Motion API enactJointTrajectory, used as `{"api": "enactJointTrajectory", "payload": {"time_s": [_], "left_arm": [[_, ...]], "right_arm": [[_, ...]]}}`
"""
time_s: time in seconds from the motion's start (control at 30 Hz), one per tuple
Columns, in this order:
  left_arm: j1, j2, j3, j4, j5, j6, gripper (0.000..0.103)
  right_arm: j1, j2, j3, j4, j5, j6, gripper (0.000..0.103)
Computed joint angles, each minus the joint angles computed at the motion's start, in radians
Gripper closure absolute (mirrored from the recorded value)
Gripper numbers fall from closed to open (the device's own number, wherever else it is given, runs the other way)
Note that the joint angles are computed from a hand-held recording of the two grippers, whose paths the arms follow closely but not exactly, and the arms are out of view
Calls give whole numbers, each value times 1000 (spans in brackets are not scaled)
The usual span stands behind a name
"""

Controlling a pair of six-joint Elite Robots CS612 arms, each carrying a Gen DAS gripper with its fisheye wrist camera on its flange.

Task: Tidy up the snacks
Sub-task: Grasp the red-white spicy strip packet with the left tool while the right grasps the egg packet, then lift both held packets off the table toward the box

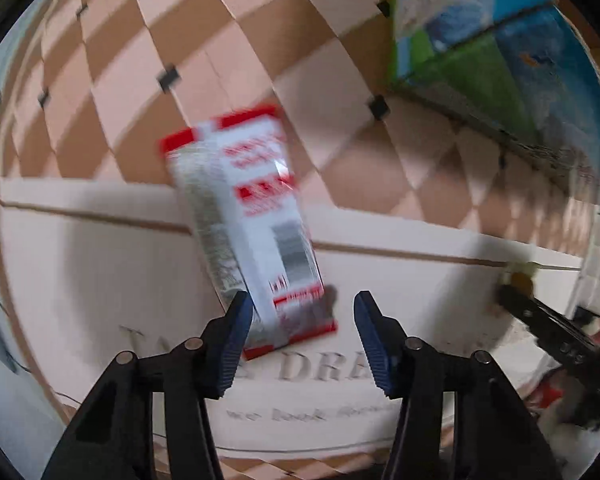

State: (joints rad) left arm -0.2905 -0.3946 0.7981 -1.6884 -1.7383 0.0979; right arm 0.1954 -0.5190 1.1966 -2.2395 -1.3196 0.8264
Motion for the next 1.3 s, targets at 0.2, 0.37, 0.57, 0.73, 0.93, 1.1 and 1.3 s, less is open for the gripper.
{"api": "enactJointTrajectory", "payload": {"time_s": [0.2,0.37,0.57,0.73,0.93,1.1,1.3], "left_arm": [[12,-5,20,-43,33,-80,52],[25,24,-13,-35,28,-181,50],[-1,-30,112,-177,99,-145,53],[-15,-98,253,-252,115,-75,55],[-29,-205,473,-325,106,10,55],[-37,-253,591,-398,134,52,48],[-45,-243,578,-399,137,32,37]], "right_arm": [[-13,-26,55,-39,29,0,45],[-20,-6,30,-37,35,14,43],[-14,10,-7,-26,1,15,48],[-11,-8,14,-15,5,-24,56],[-10,-43,79,-10,30,-77,56],[-1,-78,143,22,68,-142,56],[2,-98,188,-3,81,-137,54]]}}
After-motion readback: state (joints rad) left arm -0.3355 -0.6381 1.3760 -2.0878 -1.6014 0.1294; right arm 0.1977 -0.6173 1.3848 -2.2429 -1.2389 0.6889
